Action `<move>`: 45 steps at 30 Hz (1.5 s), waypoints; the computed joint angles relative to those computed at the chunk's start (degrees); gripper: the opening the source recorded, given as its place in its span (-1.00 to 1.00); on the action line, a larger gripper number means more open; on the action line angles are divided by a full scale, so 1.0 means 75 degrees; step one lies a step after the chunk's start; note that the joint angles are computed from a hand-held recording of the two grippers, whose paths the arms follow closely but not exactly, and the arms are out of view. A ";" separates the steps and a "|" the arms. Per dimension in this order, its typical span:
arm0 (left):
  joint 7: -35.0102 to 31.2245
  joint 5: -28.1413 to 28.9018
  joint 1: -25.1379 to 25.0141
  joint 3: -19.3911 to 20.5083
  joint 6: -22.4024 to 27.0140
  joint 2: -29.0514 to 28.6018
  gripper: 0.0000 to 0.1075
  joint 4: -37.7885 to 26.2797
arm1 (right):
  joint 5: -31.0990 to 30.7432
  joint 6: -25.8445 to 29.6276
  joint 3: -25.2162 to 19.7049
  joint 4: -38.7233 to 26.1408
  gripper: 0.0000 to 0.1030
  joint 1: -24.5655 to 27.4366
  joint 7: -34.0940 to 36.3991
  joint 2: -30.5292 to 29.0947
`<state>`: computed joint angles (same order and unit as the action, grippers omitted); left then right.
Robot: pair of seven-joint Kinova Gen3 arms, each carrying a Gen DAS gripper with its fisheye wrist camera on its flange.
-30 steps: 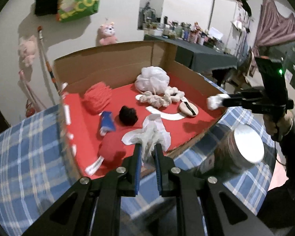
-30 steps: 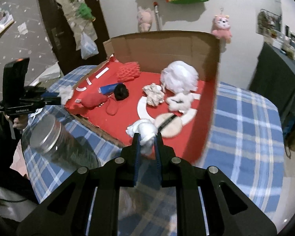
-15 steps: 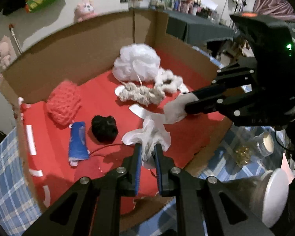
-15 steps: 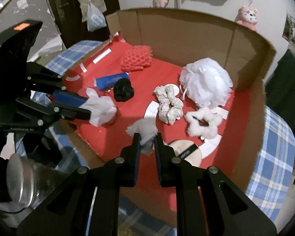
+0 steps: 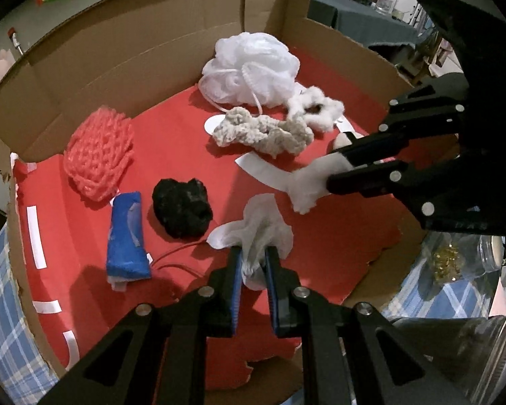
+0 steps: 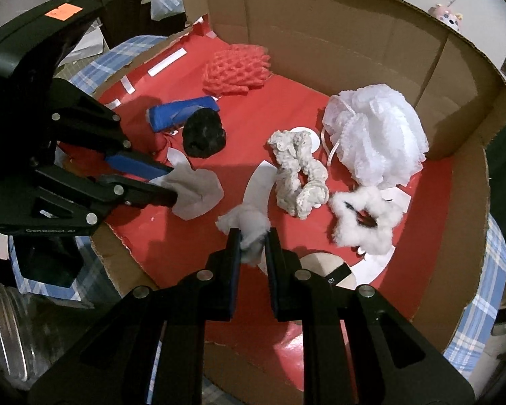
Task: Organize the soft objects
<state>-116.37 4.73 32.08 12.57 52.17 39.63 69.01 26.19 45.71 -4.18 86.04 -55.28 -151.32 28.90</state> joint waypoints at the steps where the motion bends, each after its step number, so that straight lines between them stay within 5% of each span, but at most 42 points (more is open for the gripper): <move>1: 0.0006 -0.0007 0.0007 -0.0008 0.0010 -0.0001 -0.74 -0.0003 | -0.0010 0.0067 -0.0012 -0.0051 -0.71 -0.0001 0.0034 0.0030; 15: 0.0106 -0.0094 0.0117 -0.0047 -0.0125 0.0027 -0.67 0.0039 | -0.0110 0.0630 -0.0002 -0.0480 -0.64 -0.0085 0.0120 0.0315; 21: 0.0051 0.0006 0.0007 0.0031 -0.0350 -0.0074 -0.45 0.0213 | -0.0109 0.0736 0.0034 -0.0545 -0.64 -0.0119 0.0038 0.0367; 24: 0.0006 0.0173 -0.0141 0.0113 -0.0510 -0.0216 -0.30 0.0367 | -0.0107 0.0714 0.0051 -0.0487 -0.42 -0.0134 -0.0078 0.0324; 26: -0.0014 0.0322 -0.0260 0.0169 -0.0696 -0.0347 -0.10 0.0533 | -0.0017 0.0600 0.0097 -0.0344 0.18 -0.0194 -0.0285 0.0226; 27: 0.0004 0.0386 -0.0304 0.0181 -0.0802 -0.0426 -0.08 0.0634 | 0.0094 0.0536 0.0142 -0.0265 0.25 -0.0265 -0.0436 0.0172; 30: 0.0159 0.0574 -0.0410 0.0196 -0.1081 -0.0677 -0.01 0.0931 | 0.0462 0.0774 0.0245 -0.0260 0.25 -0.0529 -0.0873 0.0088; 32: 0.0379 0.0678 -0.0448 0.0164 -0.1375 -0.0895 0.29 0.1203 | 0.0653 0.0966 0.0272 -0.0258 0.25 -0.0664 -0.1242 -0.0017; 37: 0.1166 0.0670 -0.0361 0.0024 -0.2050 -0.1460 0.64 0.1907 | 0.0940 0.1724 0.0199 -0.0491 0.43 -0.0905 -0.2242 -0.0150; 45: 0.2834 0.0102 -0.0031 -0.0379 -0.2010 -0.1718 0.71 0.2203 | 0.0917 0.2176 -0.0054 -0.0612 0.47 -0.0981 -0.3862 -0.0216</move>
<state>-95.12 5.50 31.85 9.73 37.09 26.75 85.53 33.07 62.03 -4.59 81.45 -62.64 -180.29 27.28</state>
